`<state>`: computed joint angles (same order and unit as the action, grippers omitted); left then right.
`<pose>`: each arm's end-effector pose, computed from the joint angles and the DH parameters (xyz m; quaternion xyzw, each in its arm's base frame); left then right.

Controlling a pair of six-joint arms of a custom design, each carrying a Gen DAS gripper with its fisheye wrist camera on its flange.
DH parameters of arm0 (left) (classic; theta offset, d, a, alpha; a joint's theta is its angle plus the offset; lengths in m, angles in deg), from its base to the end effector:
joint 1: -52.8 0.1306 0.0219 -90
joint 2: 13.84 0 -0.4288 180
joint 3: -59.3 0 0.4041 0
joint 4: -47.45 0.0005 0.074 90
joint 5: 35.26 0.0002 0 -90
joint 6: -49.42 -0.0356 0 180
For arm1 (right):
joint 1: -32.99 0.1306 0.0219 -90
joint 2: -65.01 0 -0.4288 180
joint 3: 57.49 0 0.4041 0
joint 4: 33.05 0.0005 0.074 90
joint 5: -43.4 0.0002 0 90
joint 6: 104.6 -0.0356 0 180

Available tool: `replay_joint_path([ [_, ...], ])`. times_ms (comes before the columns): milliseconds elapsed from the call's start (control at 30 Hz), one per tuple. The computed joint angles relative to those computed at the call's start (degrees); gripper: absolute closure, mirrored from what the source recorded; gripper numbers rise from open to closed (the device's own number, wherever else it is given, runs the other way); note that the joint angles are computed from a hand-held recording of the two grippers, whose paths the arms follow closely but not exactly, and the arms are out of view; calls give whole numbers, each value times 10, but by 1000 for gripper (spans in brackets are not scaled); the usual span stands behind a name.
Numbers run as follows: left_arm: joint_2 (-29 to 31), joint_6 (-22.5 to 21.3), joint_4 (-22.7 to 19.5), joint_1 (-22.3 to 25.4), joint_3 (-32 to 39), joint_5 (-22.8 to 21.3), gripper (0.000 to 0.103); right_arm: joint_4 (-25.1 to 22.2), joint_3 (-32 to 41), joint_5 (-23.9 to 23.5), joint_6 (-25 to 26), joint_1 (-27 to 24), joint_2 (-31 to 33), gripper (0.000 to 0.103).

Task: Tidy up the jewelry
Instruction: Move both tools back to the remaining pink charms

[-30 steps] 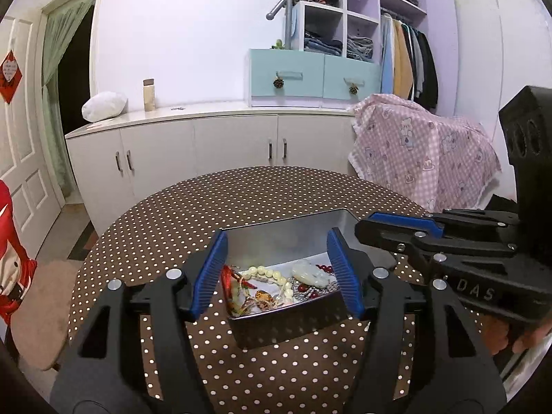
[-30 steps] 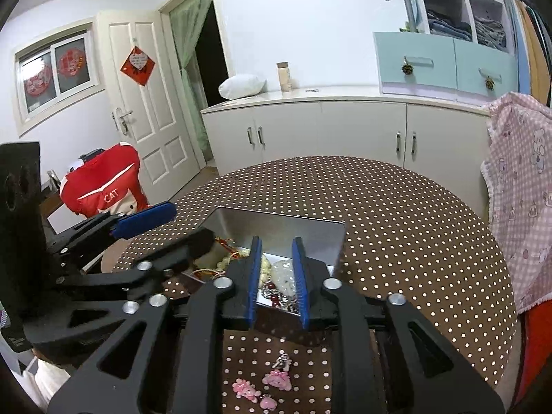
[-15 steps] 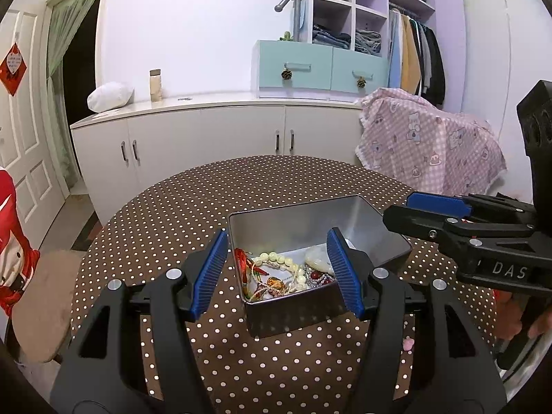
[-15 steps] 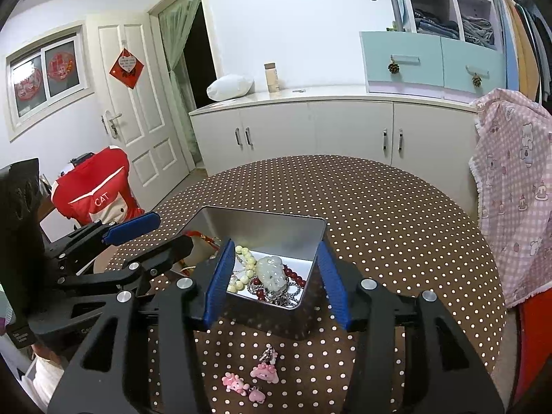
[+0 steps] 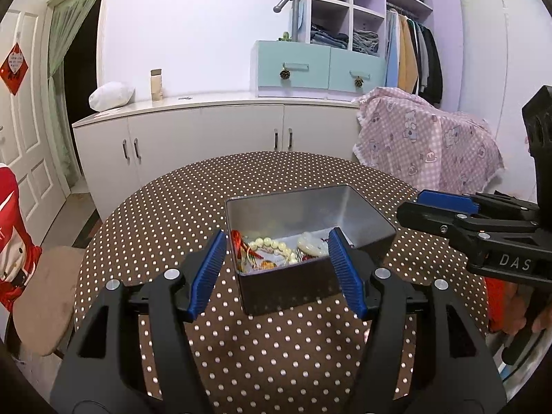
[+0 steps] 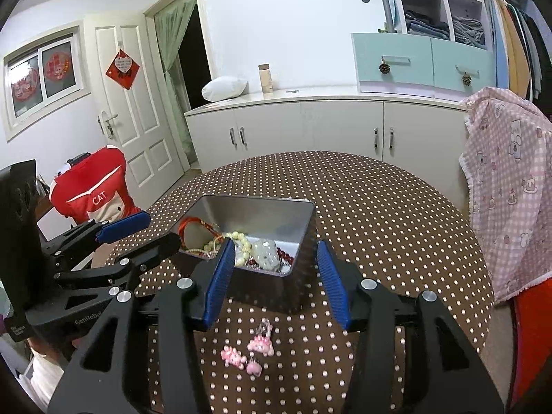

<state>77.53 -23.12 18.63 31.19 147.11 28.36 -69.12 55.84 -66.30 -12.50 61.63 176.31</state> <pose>0.4935 -0.1790 0.4773 -0.0790 0.8565 0.0315 0.5090 0.5829 0.3315 0.4841 -0.3080 0.8177 0.2531 0.4152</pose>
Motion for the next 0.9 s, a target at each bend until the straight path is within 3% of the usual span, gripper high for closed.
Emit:
replay_joint_path([
  [333, -15, 23, -16, -18, -24, -6, 40, 16, -70, 6, 16, 1, -37, 56],
  [600, -24, 48, -33, -26, -41, -4, 40, -1, -99, -4, 22, 3, -42, 72],
  [900, -33, 78, -47, -26, -59, -1, 40, -16, -117, 0, 41, 11, -42, 82],
])
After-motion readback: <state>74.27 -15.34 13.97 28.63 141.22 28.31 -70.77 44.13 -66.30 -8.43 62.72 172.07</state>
